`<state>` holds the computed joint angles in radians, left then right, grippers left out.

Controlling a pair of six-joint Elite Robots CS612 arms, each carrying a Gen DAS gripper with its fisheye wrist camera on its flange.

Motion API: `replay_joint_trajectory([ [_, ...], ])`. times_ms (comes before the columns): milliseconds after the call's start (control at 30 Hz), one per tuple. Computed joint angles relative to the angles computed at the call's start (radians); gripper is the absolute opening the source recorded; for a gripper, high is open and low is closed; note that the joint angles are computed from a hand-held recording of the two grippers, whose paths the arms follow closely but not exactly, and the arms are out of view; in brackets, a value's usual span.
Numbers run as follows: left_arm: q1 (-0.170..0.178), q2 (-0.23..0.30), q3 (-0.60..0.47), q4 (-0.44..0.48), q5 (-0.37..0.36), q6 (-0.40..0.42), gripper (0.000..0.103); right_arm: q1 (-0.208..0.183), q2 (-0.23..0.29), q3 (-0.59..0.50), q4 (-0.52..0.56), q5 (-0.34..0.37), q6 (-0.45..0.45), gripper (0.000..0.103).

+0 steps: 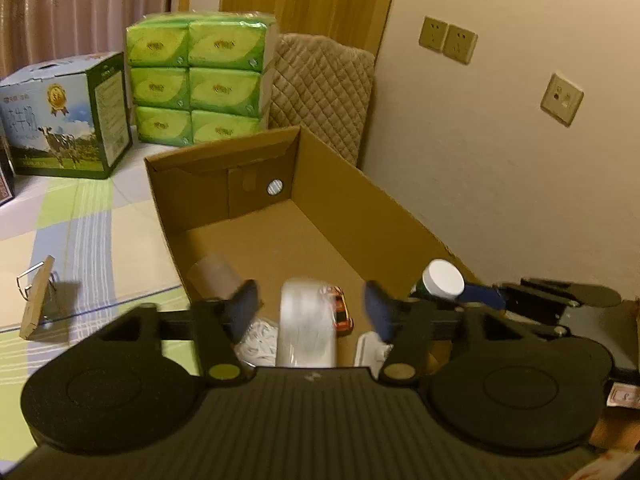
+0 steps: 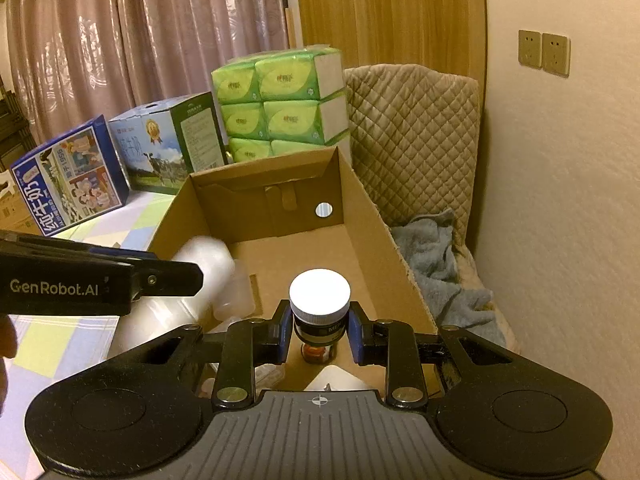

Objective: Organize rigid objects
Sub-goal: 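Open both tools to drop the remote and jar into the box, then move both tools back toward the gold panel and wire holder on the bed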

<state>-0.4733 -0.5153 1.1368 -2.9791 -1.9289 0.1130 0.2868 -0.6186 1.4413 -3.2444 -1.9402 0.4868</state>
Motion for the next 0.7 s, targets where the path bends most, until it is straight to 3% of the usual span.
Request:
replay_joint_trajectory([
  [567, 0.037, -0.034, 0.056, -0.069, 0.024, -0.002, 0.057, 0.007, 0.013, -0.022, -0.008, 0.014, 0.002, 0.026],
  [700, 0.052, -0.037, 0.064, -0.074, 0.046, 0.003, 0.057, 0.011, 0.012, -0.025, -0.021, -0.005, 0.007, 0.034],
])
